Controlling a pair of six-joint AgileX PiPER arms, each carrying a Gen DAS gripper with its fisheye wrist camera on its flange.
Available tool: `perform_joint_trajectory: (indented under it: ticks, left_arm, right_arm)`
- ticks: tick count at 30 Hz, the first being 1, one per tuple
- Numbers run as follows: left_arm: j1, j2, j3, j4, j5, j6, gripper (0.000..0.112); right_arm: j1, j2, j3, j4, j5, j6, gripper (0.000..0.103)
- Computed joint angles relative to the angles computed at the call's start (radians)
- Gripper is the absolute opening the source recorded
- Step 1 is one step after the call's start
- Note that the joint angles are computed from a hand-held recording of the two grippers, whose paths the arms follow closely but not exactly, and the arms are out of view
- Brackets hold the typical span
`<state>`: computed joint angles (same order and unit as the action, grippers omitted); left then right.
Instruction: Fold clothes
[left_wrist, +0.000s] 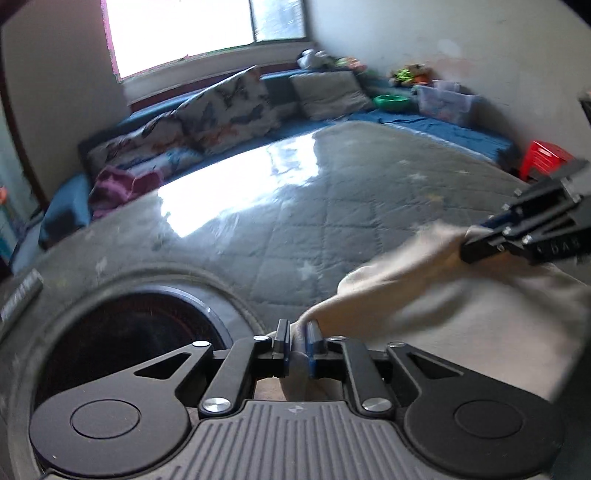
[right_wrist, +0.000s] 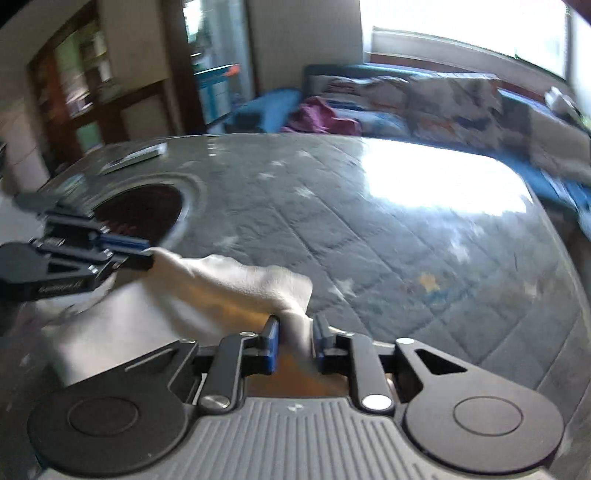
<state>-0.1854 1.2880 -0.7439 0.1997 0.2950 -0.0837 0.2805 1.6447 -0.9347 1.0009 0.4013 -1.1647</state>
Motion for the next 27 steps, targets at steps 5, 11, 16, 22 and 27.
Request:
perform_joint_trajectory:
  ticks: [5, 11, 16, 22, 27]
  left_arm:
    - [-0.018, 0.011, -0.019, 0.166, 0.018, -0.200, 0.019]
    - [-0.078, -0.029, -0.051, 0.224, 0.084, -0.330, 0.020]
    - [-0.126, -0.029, -0.078, 0.082, 0.090, -0.217, 0.020]
    - [-0.117, 0.095, -0.140, 0.011, 0.069, -0.175, 0.020]
    - [-0.098, 0.131, -0.139, -0.028, 0.042, -0.168, 0.020]
  right_arm:
    - [-0.055, -0.039, 0.073, 0.194, -0.046, -0.177, 0.024]
    - [-0.073, -0.105, 0.091, 0.220, 0.024, -0.216, 0.024]
    - [0.005, -0.067, 0.068, 0.210, 0.002, -0.181, 0.024]
    - [0.074, 0.003, 0.030, 0.174, -0.072, -0.120, 0.024]
    - [0.083, 0.039, 0.049, 0.384, -0.110, -0.334, 0.025]
